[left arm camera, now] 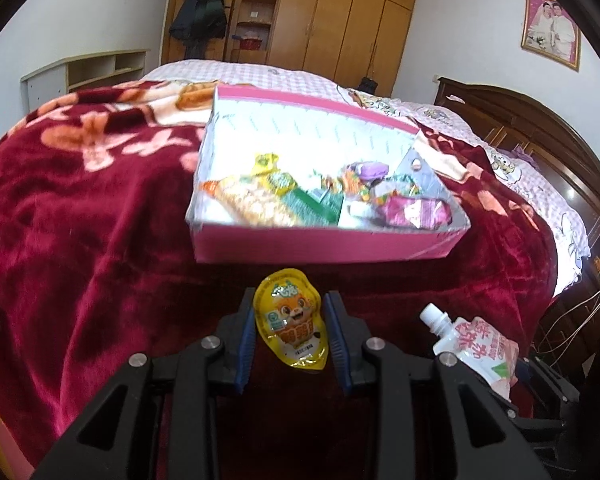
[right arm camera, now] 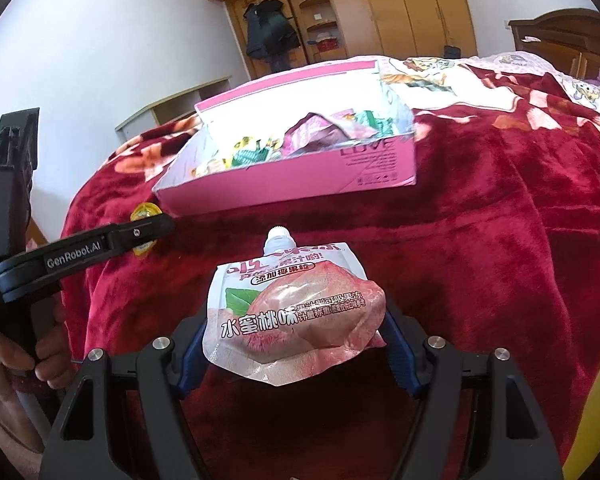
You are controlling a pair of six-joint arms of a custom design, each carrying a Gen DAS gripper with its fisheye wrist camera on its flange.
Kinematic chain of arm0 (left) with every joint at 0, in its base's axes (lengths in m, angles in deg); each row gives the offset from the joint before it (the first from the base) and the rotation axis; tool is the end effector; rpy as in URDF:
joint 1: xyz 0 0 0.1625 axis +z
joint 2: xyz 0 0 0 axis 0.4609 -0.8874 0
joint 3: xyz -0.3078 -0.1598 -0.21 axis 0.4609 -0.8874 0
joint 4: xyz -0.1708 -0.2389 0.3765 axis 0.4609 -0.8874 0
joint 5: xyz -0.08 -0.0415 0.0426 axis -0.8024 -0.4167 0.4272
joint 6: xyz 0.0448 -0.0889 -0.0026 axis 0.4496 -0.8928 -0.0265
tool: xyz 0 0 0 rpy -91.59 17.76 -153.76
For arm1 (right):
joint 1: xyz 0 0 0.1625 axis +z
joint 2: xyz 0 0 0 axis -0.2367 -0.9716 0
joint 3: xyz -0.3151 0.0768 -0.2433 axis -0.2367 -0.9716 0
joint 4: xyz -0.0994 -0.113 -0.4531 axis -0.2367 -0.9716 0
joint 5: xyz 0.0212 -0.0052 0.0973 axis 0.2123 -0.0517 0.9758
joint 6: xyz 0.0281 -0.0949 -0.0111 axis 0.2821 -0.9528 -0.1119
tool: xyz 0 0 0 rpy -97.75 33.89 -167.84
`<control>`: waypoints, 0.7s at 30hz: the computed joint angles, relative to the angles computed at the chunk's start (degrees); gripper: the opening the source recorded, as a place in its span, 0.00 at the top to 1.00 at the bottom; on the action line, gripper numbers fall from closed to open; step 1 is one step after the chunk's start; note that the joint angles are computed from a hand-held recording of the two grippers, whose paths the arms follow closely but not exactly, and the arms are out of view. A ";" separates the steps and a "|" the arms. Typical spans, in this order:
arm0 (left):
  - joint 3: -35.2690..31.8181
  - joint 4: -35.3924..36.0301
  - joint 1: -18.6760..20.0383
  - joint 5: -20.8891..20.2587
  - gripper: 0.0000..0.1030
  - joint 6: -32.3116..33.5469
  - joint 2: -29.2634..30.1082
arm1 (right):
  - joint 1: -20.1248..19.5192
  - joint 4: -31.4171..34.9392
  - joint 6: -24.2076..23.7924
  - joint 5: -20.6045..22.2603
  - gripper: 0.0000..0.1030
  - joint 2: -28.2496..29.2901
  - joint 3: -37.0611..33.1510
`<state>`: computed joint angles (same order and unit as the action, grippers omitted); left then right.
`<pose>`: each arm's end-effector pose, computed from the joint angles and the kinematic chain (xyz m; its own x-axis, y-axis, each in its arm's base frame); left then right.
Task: Organize snacks
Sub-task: 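Lift the jelly cup and juice pouch and carry both over the pink box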
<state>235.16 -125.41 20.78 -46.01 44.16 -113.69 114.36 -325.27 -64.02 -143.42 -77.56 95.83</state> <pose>-0.0907 -0.4022 0.1292 -0.7977 0.2158 -0.5631 0.5434 0.6620 -0.5162 0.1612 -0.3424 -0.0089 -0.8700 -0.0966 0.4835 -0.4263 0.6402 -0.6391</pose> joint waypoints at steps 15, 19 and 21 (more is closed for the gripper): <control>-12.48 -5.61 3.73 -1.02 0.67 10.21 10.16 | -0.81 0.71 -2.29 -1.52 0.28 -6.47 0.29; -16.40 -4.95 5.65 -1.85 0.67 11.41 12.99 | -0.61 0.76 -3.74 -2.48 0.28 -7.87 -0.42; -17.99 -5.38 6.52 -2.04 0.67 12.13 14.55 | -0.56 0.97 -4.19 -2.82 0.28 -8.39 -0.77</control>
<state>217.17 -130.79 27.29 -48.05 56.29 -99.14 113.81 -324.29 -68.21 -146.24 -85.95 95.06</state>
